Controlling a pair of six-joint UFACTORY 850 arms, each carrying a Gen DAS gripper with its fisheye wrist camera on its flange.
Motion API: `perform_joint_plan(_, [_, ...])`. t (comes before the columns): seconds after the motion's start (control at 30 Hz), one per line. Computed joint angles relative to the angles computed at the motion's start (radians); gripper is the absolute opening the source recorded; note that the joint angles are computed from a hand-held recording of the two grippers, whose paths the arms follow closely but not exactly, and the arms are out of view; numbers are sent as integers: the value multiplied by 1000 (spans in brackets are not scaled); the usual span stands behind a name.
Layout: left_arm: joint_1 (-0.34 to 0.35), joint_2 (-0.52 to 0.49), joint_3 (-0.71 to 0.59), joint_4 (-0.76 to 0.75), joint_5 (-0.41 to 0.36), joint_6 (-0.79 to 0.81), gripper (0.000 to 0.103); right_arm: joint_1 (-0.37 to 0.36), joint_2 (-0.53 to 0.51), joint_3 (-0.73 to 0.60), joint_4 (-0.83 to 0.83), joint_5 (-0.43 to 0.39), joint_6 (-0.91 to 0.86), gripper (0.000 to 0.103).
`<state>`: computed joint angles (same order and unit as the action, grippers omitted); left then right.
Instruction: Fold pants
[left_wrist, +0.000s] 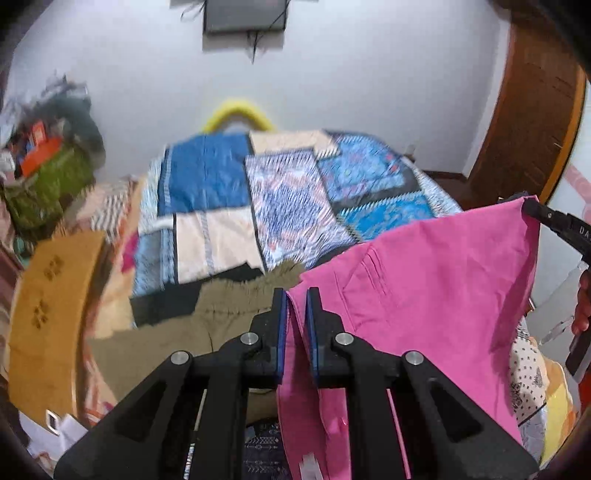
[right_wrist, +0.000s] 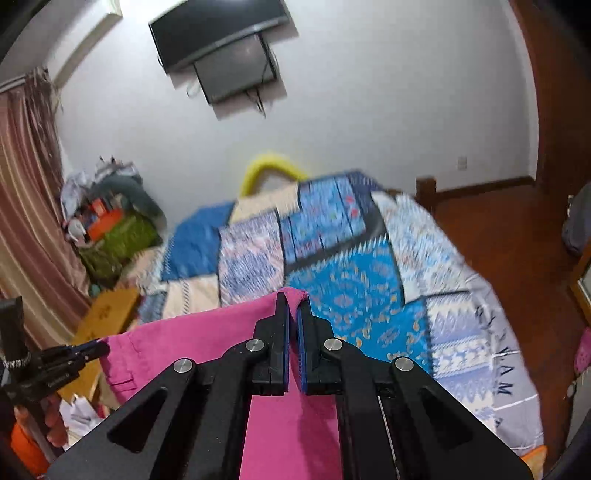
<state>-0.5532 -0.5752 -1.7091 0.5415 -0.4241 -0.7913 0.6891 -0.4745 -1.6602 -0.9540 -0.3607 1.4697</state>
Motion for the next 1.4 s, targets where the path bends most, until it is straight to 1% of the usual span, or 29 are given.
perform_joint_plan(0.13, [-32, 68, 68, 106, -2, -71, 10, 33, 67, 57, -64, -32, 51, 3])
perform_joint_plan(0.2, [-42, 103, 111, 114, 9, -84, 10, 53, 114, 112, -97, -52, 83, 3])
perform_joint_plan(0.3, [-57, 143, 171, 152, 10, -124, 10, 77, 162, 181, -106, -70, 101, 3])
perform_joint_plan(0.47, [-77, 224, 293, 186, 20, -162, 10, 132, 221, 272, -121, -113, 114, 3])
perform_joint_plan(0.53, [-90, 255, 343, 221, 22, -193, 10, 157, 243, 309, -135, -132, 126, 3])
perform_joint_plan(0.6, [-100, 286, 399, 248, 33, -220, 10, 180, 257, 341, -137, -147, 126, 3])
perform_joint_plan(0.77, [-121, 334, 501, 224, 53, -217, 9, 219, 277, 406, -77, -161, 101, 3])
perform_joint_plan(0.83, [-135, 357, 551, 256, 64, -265, 9, 234, 280, 430, -64, -171, 106, 3])
perform_joint_plan(0.93, [-148, 380, 606, 255, 81, -287, 9, 269, 294, 482, -105, -185, 176, 3])
perform_joint_plan(1.0, [-155, 389, 637, 215, 92, -258, 9, 282, 297, 509, -108, -190, 205, 3])
perform_joint_plan(1.1, [-168, 391, 661, 179, 80, -228, 10, 290, 301, 552, -84, -181, 236, 4])
perform_joint_plan(1.2, [-185, 400, 681, 236, 27, -303, 10, 303, 310, 583, -71, -187, 271, 5])
perform_joint_plan(1.23, [-191, 415, 697, 283, 12, -360, 10, 310, 312, 588, -60, -200, 275, 6])
perform_joint_plan(1.27, [-192, 428, 709, 302, 13, -384, 10, 320, 315, 593, -56, -212, 283, 6])
perform_joint_plan(1.37, [-182, 455, 721, 287, 19, -377, 15, 342, 331, 607, -41, -245, 301, 8])
perform_joint_plan(1.4, [-183, 462, 721, 290, 16, -377, 21, 346, 338, 609, -33, -250, 299, 10])
